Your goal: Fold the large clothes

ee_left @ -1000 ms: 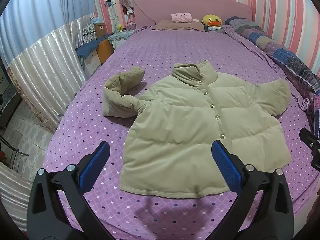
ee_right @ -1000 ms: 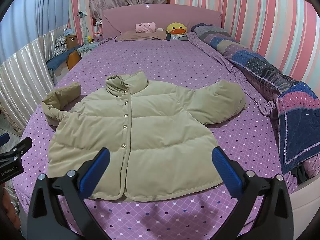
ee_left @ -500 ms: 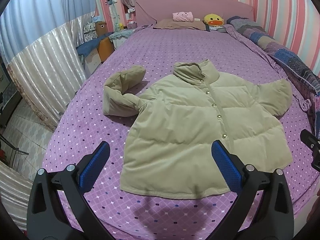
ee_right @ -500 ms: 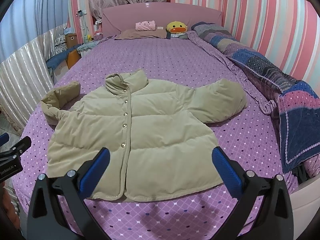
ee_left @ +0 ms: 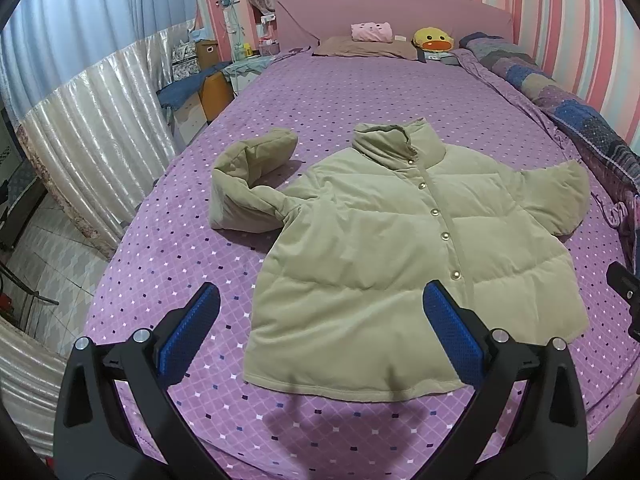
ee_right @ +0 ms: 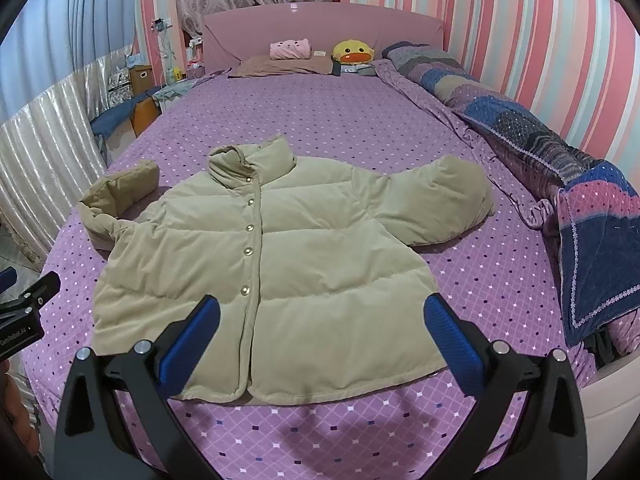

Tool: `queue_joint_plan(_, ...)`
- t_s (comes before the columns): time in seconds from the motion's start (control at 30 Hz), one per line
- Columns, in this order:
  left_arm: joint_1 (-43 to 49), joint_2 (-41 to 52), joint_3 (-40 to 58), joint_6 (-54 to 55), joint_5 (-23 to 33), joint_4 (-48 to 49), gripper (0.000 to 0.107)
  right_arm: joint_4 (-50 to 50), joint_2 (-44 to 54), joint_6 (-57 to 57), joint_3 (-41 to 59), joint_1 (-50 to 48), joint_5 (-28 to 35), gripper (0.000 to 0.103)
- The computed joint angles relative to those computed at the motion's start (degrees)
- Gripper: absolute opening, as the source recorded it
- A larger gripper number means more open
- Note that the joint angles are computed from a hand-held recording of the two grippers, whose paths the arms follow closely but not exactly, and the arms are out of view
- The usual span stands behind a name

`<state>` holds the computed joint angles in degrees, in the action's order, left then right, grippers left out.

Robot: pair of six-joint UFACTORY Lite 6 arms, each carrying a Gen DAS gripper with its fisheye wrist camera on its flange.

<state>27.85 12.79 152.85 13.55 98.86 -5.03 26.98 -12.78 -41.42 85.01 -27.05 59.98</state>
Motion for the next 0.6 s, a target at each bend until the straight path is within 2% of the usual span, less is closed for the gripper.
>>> queue_joint_plan(0.27,1.42,1.40,1.87,0.67,0.55,-1.05,0.100,-1.41,0.12,1.15,0.28,1.32,-0.52,0.102)
queue_joint_plan(0.6,1.83,-0.98,-2.46,1.14,-1.45,-1.19,0.100,-2.07,0.66,1.62,1.30,1.69,-0.31,0.102)
